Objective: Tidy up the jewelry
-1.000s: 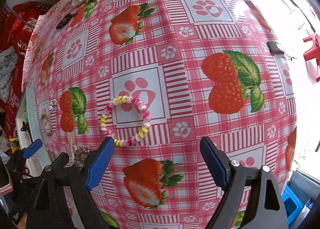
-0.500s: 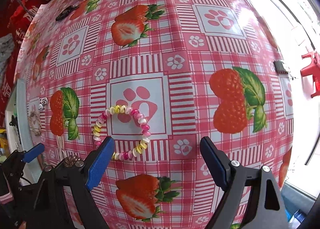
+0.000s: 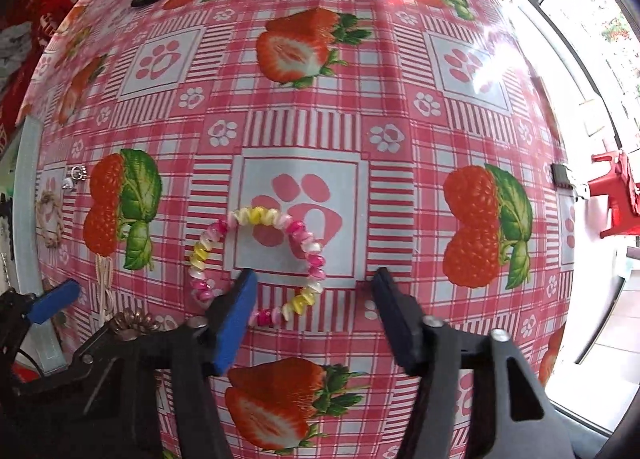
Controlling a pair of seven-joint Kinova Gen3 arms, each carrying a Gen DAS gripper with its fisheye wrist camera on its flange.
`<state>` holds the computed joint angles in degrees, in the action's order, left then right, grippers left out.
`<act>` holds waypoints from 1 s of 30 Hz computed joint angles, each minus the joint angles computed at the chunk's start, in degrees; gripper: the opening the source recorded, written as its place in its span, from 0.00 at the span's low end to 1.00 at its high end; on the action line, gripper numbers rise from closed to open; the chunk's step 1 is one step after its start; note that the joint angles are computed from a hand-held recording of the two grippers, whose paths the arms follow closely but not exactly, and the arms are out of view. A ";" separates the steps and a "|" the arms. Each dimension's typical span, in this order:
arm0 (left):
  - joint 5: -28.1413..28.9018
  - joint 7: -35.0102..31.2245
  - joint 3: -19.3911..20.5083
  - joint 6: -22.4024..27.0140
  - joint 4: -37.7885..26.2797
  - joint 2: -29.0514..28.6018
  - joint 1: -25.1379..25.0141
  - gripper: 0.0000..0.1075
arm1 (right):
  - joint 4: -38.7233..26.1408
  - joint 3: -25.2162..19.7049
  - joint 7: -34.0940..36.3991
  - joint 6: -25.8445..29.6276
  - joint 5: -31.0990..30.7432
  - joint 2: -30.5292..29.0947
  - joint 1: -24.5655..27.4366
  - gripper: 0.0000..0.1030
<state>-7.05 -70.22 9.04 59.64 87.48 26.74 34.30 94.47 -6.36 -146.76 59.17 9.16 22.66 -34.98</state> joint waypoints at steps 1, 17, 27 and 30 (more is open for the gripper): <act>0.39 -0.42 0.25 -0.36 0.17 -0.12 -0.25 0.32 | -0.51 -0.02 -0.01 0.25 0.04 0.24 -0.10 0.50; 7.35 -5.02 1.19 -4.07 2.52 -3.28 -5.38 0.10 | -0.01 0.14 -0.05 -3.18 -2.44 -2.25 2.56 0.09; 8.72 -7.81 0.90 -3.74 2.90 -4.67 -8.19 0.10 | 4.64 -0.37 0.89 -5.71 -3.86 -7.22 5.11 0.09; 8.84 -8.95 0.99 -3.29 3.25 -4.75 -8.71 0.10 | 5.84 -0.79 0.31 -6.89 -4.24 -7.59 5.54 0.09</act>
<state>1.79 -79.17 10.03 56.34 90.73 22.00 25.59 100.31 -7.15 -146.45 52.28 4.92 15.07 -29.44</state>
